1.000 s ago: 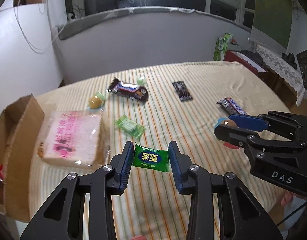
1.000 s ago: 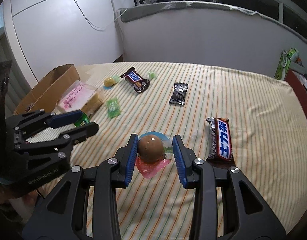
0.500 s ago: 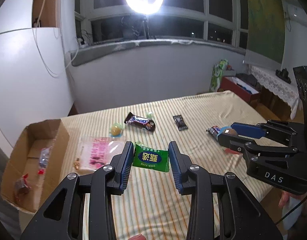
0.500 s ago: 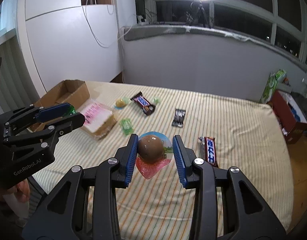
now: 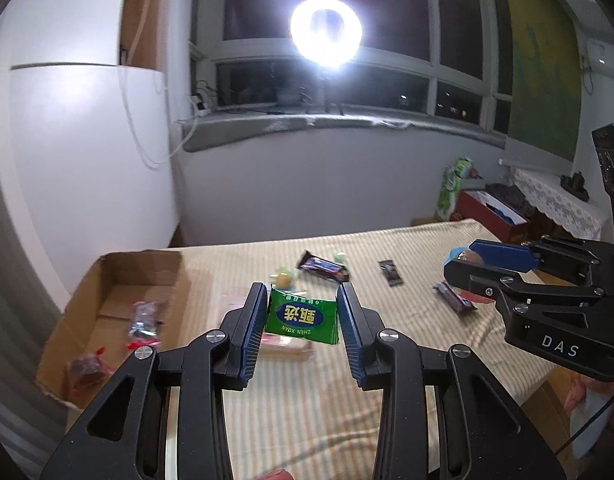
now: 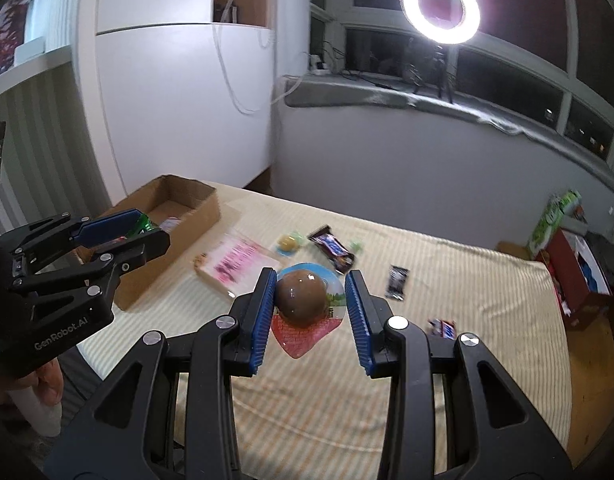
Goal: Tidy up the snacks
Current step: 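Lift and carry the green candy and chocolate ball over the box with both tools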
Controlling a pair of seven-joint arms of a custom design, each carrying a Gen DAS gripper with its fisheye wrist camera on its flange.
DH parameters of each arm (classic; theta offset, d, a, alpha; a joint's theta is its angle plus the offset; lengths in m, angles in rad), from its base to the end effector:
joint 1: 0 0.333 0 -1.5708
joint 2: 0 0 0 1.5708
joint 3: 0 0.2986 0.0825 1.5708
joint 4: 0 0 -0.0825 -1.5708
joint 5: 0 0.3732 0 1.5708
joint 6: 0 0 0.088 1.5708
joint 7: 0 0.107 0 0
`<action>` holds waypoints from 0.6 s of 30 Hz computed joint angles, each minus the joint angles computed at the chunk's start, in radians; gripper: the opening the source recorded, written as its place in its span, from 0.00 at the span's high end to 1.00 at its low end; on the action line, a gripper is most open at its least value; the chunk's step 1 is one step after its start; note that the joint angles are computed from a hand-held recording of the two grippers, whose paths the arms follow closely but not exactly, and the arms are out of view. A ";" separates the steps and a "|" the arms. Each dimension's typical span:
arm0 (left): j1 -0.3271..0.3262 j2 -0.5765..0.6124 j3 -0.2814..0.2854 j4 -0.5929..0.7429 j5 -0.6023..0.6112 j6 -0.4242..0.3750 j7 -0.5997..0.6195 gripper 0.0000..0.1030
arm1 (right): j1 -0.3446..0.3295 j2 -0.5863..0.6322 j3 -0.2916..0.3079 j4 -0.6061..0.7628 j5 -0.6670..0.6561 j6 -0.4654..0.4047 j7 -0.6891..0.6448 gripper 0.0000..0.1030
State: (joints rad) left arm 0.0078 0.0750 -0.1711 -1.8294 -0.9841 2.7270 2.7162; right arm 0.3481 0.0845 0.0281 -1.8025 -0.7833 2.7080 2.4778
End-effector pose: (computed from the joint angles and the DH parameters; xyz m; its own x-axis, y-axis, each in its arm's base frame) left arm 0.6142 -0.0664 0.5565 -0.5298 -0.8479 0.0201 -0.4378 0.2530 -0.8627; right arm 0.5705 0.2512 0.5678 0.0323 -0.9989 0.0325 -0.5649 -0.0451 -0.8239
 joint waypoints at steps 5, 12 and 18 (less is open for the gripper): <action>0.028 0.016 0.017 0.022 -0.017 0.016 -0.002 0.66 | 0.040 0.108 0.003 0.142 0.052 -0.014 -0.087 0.64; 0.085 0.056 0.022 0.066 -0.012 0.035 -0.037 0.66 | 0.118 0.275 -0.028 0.362 0.168 -0.041 -0.234 0.64; 0.137 0.086 0.014 0.094 -0.003 0.042 -0.064 0.66 | 0.171 0.417 -0.050 0.561 0.275 -0.074 -0.362 0.64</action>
